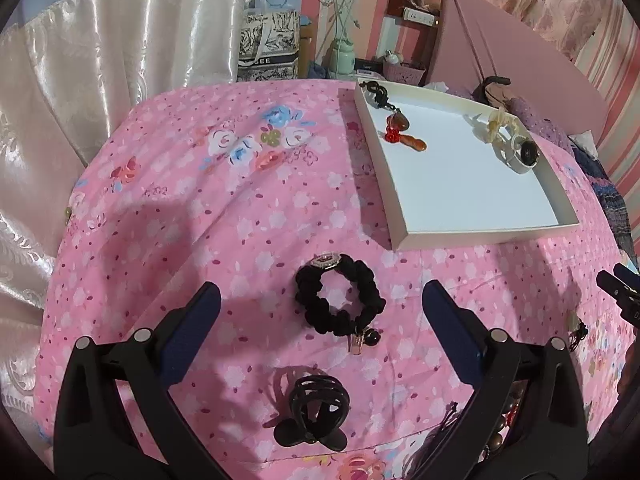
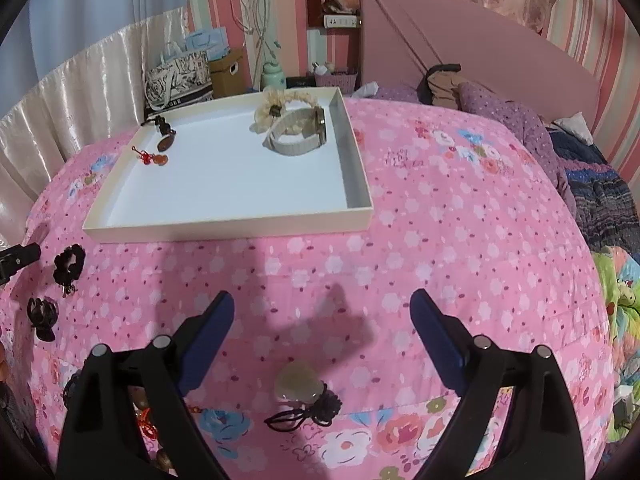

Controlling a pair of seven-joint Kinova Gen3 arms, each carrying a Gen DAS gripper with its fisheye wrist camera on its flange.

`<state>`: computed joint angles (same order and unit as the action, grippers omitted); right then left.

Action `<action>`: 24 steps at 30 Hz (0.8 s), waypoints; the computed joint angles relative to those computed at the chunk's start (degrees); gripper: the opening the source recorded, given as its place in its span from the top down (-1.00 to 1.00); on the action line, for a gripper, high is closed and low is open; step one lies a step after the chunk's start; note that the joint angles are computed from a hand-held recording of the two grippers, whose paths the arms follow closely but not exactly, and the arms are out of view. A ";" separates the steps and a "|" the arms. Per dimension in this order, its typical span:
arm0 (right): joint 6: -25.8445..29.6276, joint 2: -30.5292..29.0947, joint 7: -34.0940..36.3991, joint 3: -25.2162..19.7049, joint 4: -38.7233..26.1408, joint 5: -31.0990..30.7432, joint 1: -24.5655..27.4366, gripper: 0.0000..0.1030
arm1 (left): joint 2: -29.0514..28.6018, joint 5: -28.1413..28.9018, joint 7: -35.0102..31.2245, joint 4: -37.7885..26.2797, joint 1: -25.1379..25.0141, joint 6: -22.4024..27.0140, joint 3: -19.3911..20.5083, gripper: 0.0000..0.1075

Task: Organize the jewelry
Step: 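Move left gripper to the black scrunchie bracelet while right gripper moves to the jade pendant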

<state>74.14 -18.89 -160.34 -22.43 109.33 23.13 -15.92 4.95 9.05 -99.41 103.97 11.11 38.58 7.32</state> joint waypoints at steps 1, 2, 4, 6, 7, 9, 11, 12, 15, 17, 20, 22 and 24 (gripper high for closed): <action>0.00 0.00 0.30 0.22 0.07 -0.35 -0.09 -0.74 | 0.09 0.11 -0.01 -0.01 -0.06 0.05 -0.04 -0.85; 0.01 0.13 0.62 0.40 0.07 -0.69 -0.17 -0.74 | 0.13 0.44 -0.23 0.03 -0.17 0.08 -0.04 -0.85; 0.27 0.51 0.78 0.39 0.13 -0.98 -0.22 -0.74 | 0.51 1.52 -1.17 -0.07 -0.58 0.39 -0.05 -0.85; 0.90 1.34 0.44 0.08 0.06 -0.94 -0.34 -0.74 | 1.06 1.03 -0.77 -0.22 -0.41 0.48 -0.08 -0.85; 1.01 1.53 0.46 0.21 0.11 -0.97 -0.55 -0.74 | 1.30 0.43 -0.32 -0.24 -0.19 0.35 -0.09 -0.85; 0.96 1.82 0.47 0.45 0.37 -1.23 -1.08 -0.74 | 1.76 -0.54 0.56 -0.35 0.13 0.27 -0.11 -0.85; 0.72 1.87 0.53 0.79 0.73 -1.40 -1.50 -0.74 | 2.21 -0.25 0.28 -0.60 -0.04 0.53 -0.02 -0.83; 0.64 1.93 0.64 1.03 0.85 -1.54 -1.63 -0.74 | 2.47 0.11 -0.04 -0.72 -0.22 0.67 0.03 -0.82; 0.54 2.24 1.11 1.51 1.13 -2.07 -2.01 -0.74 | 3.24 0.87 -0.40 -1.21 -0.58 1.28 0.06 -0.78; 0.65 2.28 1.17 1.55 1.22 -2.05 -2.20 -0.74 | 3.65 1.05 -0.44 -1.49 -0.67 1.69 0.07 -0.73; 0.58 2.31 1.74 1.87 1.25 -2.43 -2.53 -0.74 | 4.00 0.53 -0.08 -1.65 -0.41 1.93 0.08 -0.70; 0.57 2.37 1.97 1.90 1.25 -2.64 -2.68 -0.74 | 3.88 0.12 0.06 -1.52 -0.19 1.77 0.12 -0.70; 0.57 2.37 2.20 1.96 1.25 -2.73 -2.75 -0.74 | 3.76 -0.19 0.08 -1.45 -0.02 1.69 0.17 -0.70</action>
<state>74.71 -16.52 -158.14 -20.46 110.58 20.39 -18.67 8.71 8.86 -99.33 102.53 11.10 40.27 7.49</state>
